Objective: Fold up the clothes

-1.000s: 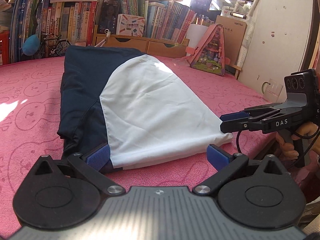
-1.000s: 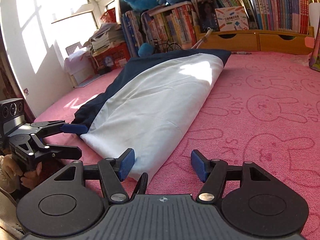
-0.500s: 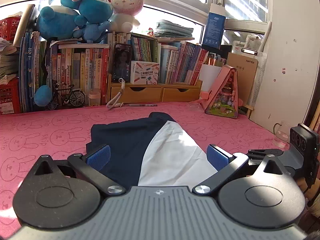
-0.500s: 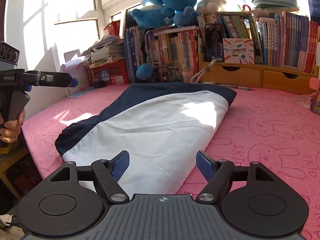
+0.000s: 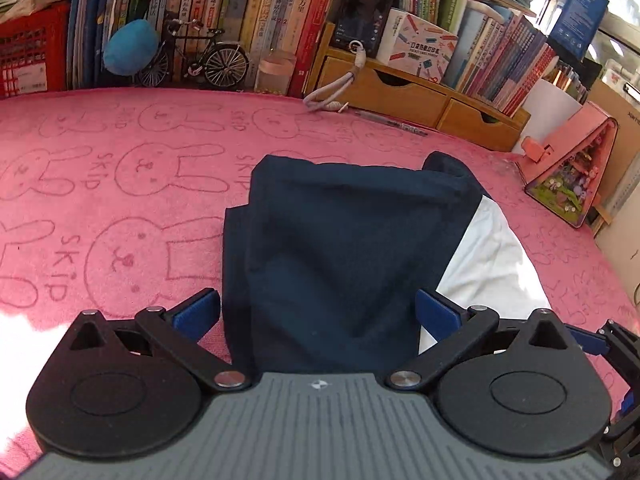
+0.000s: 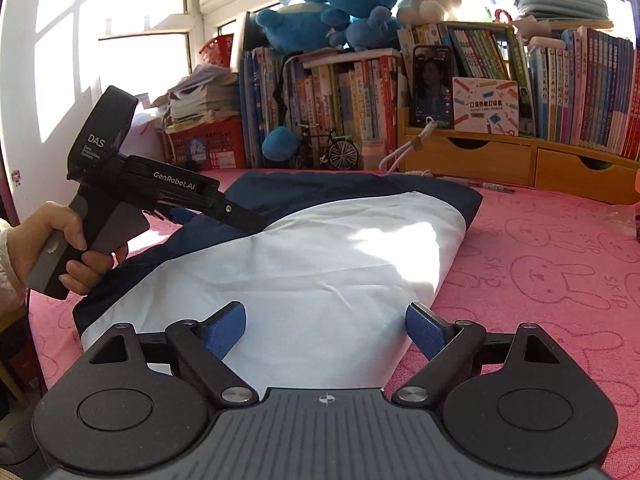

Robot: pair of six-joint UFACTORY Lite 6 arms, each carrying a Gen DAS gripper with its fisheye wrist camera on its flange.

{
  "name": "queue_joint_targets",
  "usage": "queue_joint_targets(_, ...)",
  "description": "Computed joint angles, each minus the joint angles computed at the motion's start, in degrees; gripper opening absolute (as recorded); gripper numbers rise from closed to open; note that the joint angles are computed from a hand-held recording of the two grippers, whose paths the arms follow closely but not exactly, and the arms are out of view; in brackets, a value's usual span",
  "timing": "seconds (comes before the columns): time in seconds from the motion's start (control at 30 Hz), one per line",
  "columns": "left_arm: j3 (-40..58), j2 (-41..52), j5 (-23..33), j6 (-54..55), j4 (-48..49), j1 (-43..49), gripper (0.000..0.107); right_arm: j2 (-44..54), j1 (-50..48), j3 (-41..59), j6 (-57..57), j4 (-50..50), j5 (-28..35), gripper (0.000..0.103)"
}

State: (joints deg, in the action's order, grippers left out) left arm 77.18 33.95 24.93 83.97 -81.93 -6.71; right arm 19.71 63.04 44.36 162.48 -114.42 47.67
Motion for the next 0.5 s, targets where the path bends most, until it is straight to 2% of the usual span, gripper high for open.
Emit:
queue_joint_targets(0.1, -1.17, -0.52, -1.91, 2.73, -1.82, 2.72, 0.103, -0.51, -0.67, -1.43, 3.70, -1.03, -0.77, 0.088)
queue_joint_targets(0.2, -1.56, -0.74, -0.26, 4.04, -1.63, 5.04, 0.103, 0.41, 2.55, 1.13, -3.04, 6.49, 2.37, 0.088)
queue_joint_targets(0.37, -2.56, -1.36, -0.97, 8.55, -2.86, 5.22, 0.103, 6.41, 11.61, 12.96, -27.49, 12.40, 5.67, 0.090)
queue_joint_targets(0.5, -3.20, -1.18, 1.19, 12.67, -5.33, 6.48, 0.103, 19.87, 17.08, 31.61, -51.47, 18.83, 4.49, 0.090)
